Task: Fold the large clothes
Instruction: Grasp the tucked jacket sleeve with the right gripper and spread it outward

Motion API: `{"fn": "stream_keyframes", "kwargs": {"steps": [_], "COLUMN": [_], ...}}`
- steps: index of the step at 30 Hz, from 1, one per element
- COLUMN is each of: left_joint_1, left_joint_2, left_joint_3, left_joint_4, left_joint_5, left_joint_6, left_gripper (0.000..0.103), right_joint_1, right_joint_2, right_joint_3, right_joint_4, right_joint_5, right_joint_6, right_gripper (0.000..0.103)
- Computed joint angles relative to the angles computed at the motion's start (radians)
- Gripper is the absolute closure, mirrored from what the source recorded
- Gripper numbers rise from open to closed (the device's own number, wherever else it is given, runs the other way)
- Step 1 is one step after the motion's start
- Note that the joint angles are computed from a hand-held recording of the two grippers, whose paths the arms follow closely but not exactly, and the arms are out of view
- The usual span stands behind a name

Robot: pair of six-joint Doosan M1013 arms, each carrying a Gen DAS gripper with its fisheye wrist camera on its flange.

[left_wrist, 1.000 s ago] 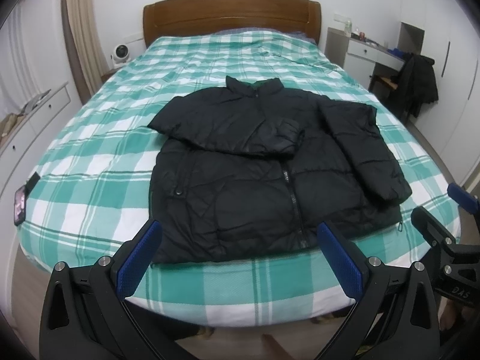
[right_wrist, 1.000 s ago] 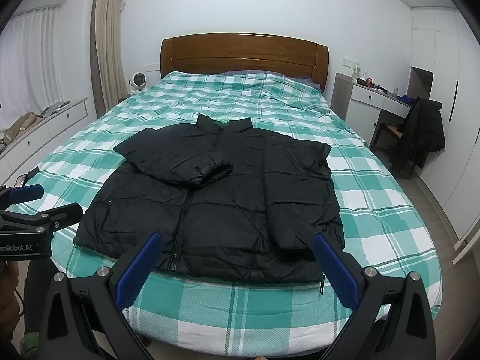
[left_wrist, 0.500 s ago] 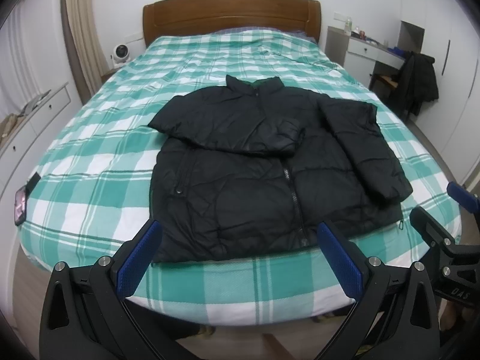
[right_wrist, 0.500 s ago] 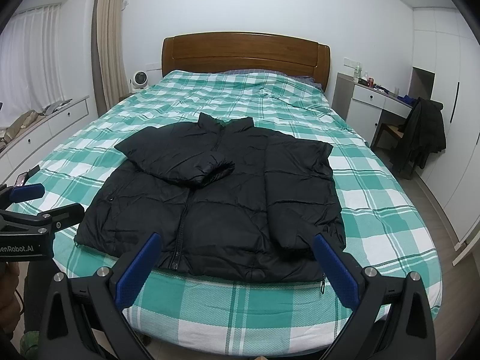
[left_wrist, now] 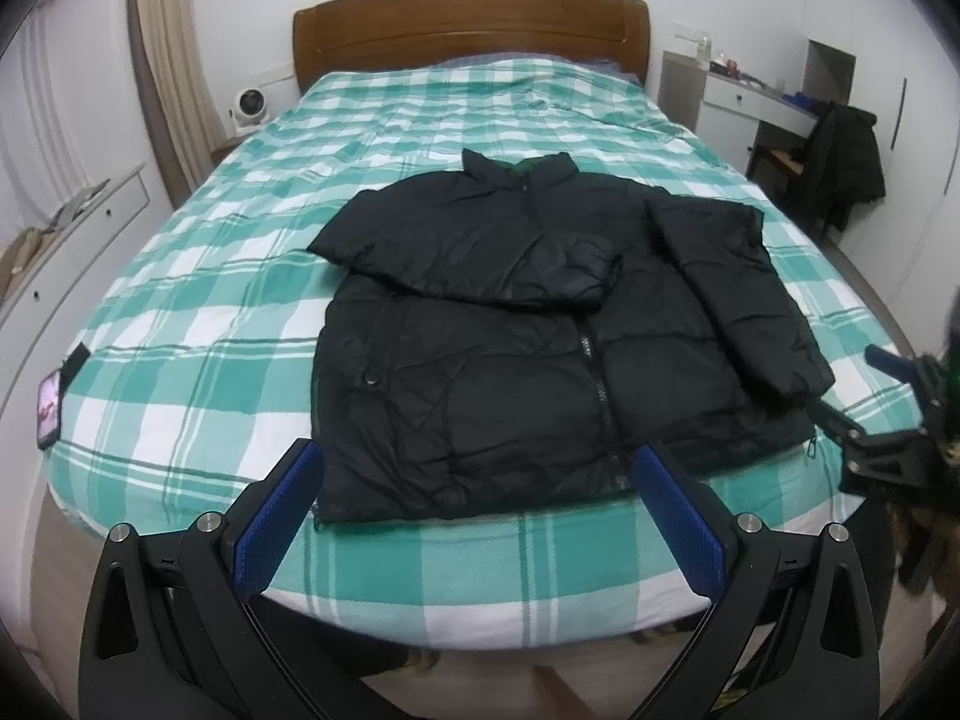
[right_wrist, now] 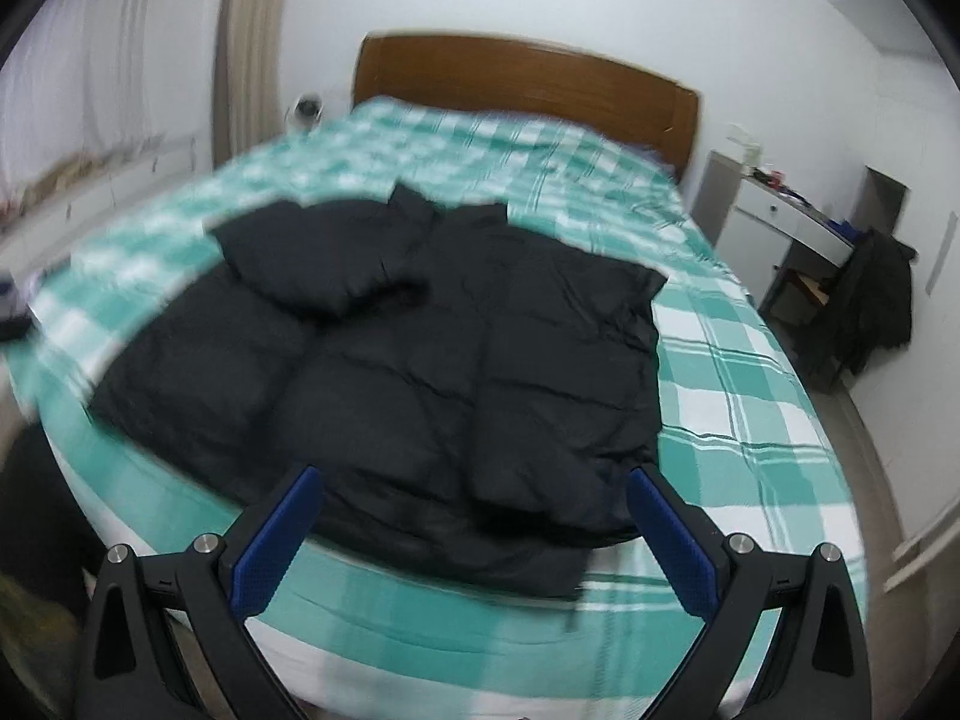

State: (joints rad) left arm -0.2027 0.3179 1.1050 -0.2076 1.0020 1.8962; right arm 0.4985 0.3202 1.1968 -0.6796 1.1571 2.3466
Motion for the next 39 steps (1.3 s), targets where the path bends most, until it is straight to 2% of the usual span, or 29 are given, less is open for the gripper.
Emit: {"fn": "stream_keyframes", "kwargs": {"steps": [4,7,9,10,11,12,13,15,20,23,26,29,30,31,32,33,34,37,39], "left_joint_1": [-0.003,-0.003,-0.004,-0.005,-0.007,-0.007,-0.006,-0.005,-0.002,-0.007,-0.015,-0.024,-0.026,-0.027,-0.028,-0.028,-0.029,-0.033,-0.039], "left_joint_2": [0.005,0.007,0.007,0.007,0.007,0.007,0.007,0.013,0.038,0.037,0.032,0.032,0.034,0.036,0.038,0.041,0.046,0.09,0.132], "left_joint_3": [-0.003,-0.006,-0.007,-0.007,-0.006,-0.006,-0.006,-0.013,-0.039,-0.037,-0.03,-0.03,-0.031,-0.033,-0.035,-0.038,-0.043,-0.103,-0.168], "left_joint_4": [0.021,0.027,0.036,0.043,0.053,0.061,0.071,0.082,0.079,0.072,0.076,0.094,0.099,0.103,0.104,0.103,0.103,0.077,0.039], "left_joint_5": [0.02,0.034,0.036,0.034,0.033,0.032,0.031,0.041,0.089,0.085,0.078,0.076,0.075,0.072,0.069,0.062,0.056,0.067,0.093], "left_joint_6": [-0.019,-0.022,-0.023,-0.025,-0.029,-0.033,-0.04,-0.053,-0.065,-0.054,-0.04,-0.032,-0.027,-0.019,-0.012,-0.001,0.011,0.079,0.129], "left_gripper": [0.0,0.0,0.0,0.0,0.0,0.0,0.0,0.0,0.0,0.0,0.0,0.0,0.0,0.0,0.0,0.0,0.0,0.0,0.0], "right_joint_1": [-0.057,-0.075,-0.08,-0.084,-0.091,-0.096,-0.105,-0.123,-0.172,-0.214,-0.288,-0.362,-0.377,-0.382,-0.381,-0.369,-0.353,-0.3,-0.254], "right_joint_2": [-0.01,0.006,0.037,0.047,0.047,0.043,0.03,-0.015,-0.135,-0.184,-0.215,-0.224,-0.22,-0.206,-0.189,-0.175,-0.172,-0.189,-0.174], "right_joint_3": [0.045,0.05,0.035,0.031,0.036,0.037,0.043,0.067,0.112,0.131,0.158,0.198,0.209,0.207,0.203,0.202,0.209,0.249,0.242], "right_joint_4": [0.106,0.142,0.12,0.118,0.12,0.119,0.129,0.123,-0.07,-0.153,-0.131,-0.003,0.024,0.04,0.031,0.005,-0.019,-0.018,-0.022], "right_joint_5": [-0.076,-0.121,-0.087,-0.076,-0.086,-0.091,-0.113,-0.182,-0.205,-0.141,-0.054,0.004,0.026,0.08,0.151,0.204,0.219,0.124,0.083], "right_joint_6": [-0.065,-0.137,-0.176,-0.185,-0.18,-0.161,-0.127,-0.007,0.303,0.404,0.479,0.503,0.506,0.5,0.489,0.485,0.496,0.527,0.513], "right_gripper": [0.0,0.0,0.001,0.008,0.022,0.064,0.081,0.085,0.086,0.086,0.086,0.086,0.079,0.059,0.046,0.027,0.026,0.026,0.026]}}
